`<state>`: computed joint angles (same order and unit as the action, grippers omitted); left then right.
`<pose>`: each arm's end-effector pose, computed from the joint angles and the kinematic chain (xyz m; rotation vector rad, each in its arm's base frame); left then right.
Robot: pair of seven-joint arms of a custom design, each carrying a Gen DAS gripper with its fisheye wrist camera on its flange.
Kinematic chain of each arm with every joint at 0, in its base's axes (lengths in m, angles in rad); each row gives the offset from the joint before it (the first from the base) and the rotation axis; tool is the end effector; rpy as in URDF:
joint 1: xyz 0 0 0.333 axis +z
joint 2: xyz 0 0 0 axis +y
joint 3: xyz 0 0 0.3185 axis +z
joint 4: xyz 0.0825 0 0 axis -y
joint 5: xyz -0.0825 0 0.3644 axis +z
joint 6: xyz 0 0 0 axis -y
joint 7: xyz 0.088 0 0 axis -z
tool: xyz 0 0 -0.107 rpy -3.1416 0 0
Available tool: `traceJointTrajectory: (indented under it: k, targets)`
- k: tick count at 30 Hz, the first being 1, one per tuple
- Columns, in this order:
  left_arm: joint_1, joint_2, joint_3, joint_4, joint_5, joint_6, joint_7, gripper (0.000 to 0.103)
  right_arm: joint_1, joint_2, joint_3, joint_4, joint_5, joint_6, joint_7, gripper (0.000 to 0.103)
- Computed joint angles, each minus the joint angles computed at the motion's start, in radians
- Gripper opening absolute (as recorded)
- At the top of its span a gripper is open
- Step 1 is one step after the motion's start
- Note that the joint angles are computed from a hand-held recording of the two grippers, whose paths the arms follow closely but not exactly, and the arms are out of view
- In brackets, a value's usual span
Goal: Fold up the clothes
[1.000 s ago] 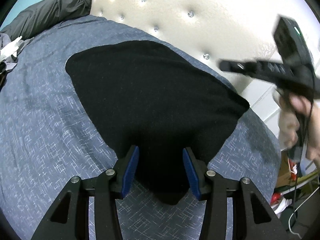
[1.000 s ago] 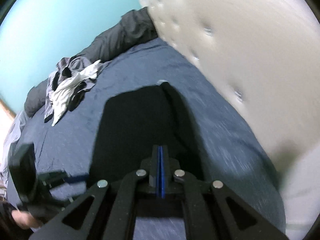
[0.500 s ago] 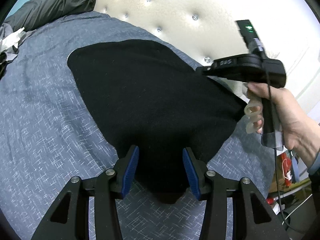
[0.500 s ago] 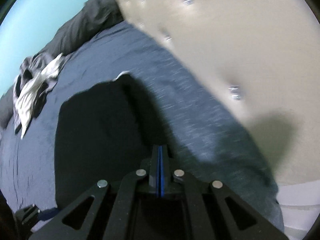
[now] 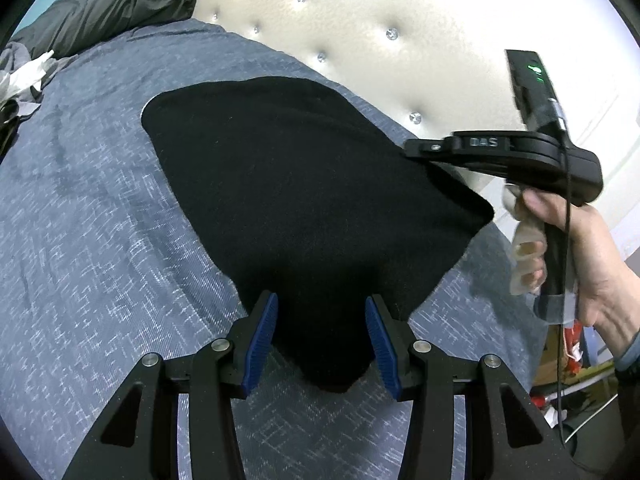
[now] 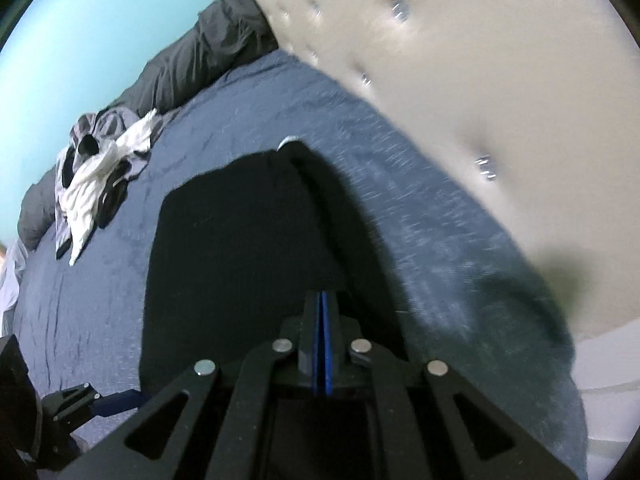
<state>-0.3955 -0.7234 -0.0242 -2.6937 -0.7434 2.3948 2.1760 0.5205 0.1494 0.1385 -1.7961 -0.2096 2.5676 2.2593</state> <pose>0.3116 -0.1457 0.5012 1.3796 -2.5319 1.0767 0.5007 0.3852 0.5440 -1.8745 1.6926 -0.2796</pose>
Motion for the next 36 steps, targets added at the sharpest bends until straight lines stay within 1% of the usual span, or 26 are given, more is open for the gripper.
traceJointTrajectory:
  k: [3,6,11,16,19,23,28,31,33,36]
  targets:
    - [0.007,-0.032,0.002,0.001,0.015,-0.033,-0.016,0.049,0.005,-0.050,-0.002,-0.052,-0.034,0.022,0.047,0.001]
    - [0.014,-0.073,0.002,-0.002,0.030,-0.055,-0.034,0.049,0.008,-0.096,0.015,-0.094,-0.045,0.031,0.077,0.001]
    - [0.030,-0.164,0.005,0.001,0.078,-0.110,-0.081,0.049,0.014,-0.159,0.049,-0.154,-0.047,0.083,0.125,0.001]
    - [0.048,-0.263,0.023,0.015,0.127,-0.179,-0.125,0.049,0.029,-0.220,0.094,-0.174,-0.125,0.056,0.215,0.001]
    - [0.062,-0.321,0.037,0.034,0.158,-0.227,-0.145,0.050,0.033,-0.275,0.121,-0.210,-0.154,0.067,0.270,0.001]
    - [0.081,-0.395,0.060,0.062,0.191,-0.280,-0.160,0.050,0.029,-0.351,0.173,-0.240,-0.198,0.036,0.368,0.001]
    - [0.108,-0.469,0.093,0.107,0.230,-0.363,-0.179,0.050,0.022,-0.433,0.239,-0.245,-0.251,-0.036,0.451,0.001]
    - [0.118,-0.507,0.108,0.137,0.242,-0.408,-0.184,0.050,0.016,-0.464,0.274,-0.239,-0.276,-0.059,0.489,0.001]
    - [0.123,-0.529,0.120,0.157,0.246,-0.435,-0.189,0.050,0.009,-0.475,0.306,-0.217,-0.298,-0.102,0.528,0.001]
    - [0.130,-0.561,0.130,0.182,0.253,-0.473,-0.193,0.051,0.017,-0.486,0.334,-0.185,-0.316,-0.146,0.549,0.001]
